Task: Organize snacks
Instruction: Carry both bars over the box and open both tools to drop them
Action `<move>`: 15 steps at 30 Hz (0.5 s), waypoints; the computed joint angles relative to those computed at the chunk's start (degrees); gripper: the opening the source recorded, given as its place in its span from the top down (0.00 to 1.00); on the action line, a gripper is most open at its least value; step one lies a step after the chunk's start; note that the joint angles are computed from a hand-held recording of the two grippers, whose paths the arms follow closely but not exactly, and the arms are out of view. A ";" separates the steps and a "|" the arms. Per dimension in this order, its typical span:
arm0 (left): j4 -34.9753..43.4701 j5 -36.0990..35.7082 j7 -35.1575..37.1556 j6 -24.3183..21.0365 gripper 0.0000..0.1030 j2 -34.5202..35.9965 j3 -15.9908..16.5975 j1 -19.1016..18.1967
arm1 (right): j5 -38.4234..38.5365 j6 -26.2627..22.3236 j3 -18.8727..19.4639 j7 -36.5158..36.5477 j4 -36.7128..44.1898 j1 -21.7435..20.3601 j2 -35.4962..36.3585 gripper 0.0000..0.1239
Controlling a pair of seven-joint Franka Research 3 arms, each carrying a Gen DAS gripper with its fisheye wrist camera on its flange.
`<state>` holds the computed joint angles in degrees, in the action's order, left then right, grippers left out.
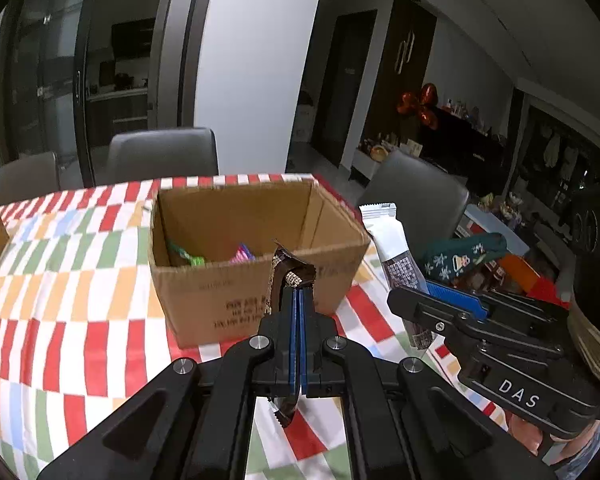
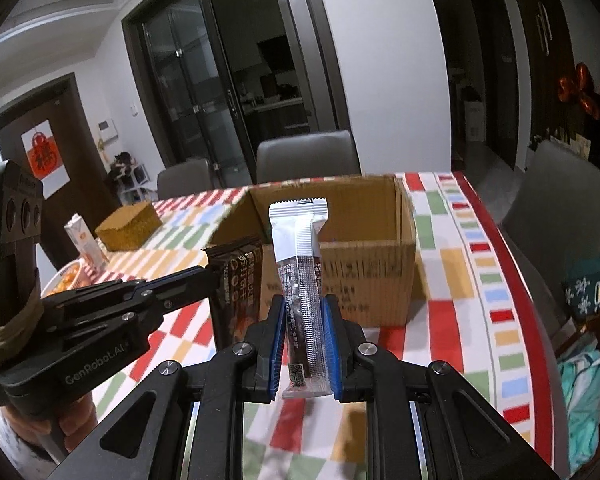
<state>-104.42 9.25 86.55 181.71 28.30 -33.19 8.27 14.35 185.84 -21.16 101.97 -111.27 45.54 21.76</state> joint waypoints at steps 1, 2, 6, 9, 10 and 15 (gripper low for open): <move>0.58 0.06 -0.12 -0.02 0.97 0.07 0.38 -0.35 | -0.07 -0.06 -0.01 -0.09 0.63 -0.15 0.21 0.84; 1.04 0.12 -0.26 0.02 0.97 0.19 0.81 -0.76 | -0.17 -0.09 -0.14 -0.16 1.22 -0.21 0.42 0.84; 3.69 0.25 -0.47 -0.37 0.97 0.81 1.89 -1.76 | -0.72 -0.59 0.16 -0.51 4.05 -1.34 1.47 0.84; 6.05 0.29 -0.31 -0.79 0.97 1.51 2.77 -2.59 | -1.39 -1.43 0.12 -0.19 6.19 -1.93 2.35 0.84; 7.17 0.34 -0.30 -1.10 0.97 1.78 3.41 -3.19 | -1.80 -1.74 0.36 -0.18 6.99 -2.38 2.65 0.84; 12.55 0.57 0.06 -3.27 0.97 3.02 7.60 -6.89 | -4.16 -4.13 2.61 0.49 11.99 -5.78 4.85 0.84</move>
<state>-91.87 9.82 86.61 178.44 31.32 -25.59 1.38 10.19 181.71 -18.55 102.46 -99.28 39.75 26.61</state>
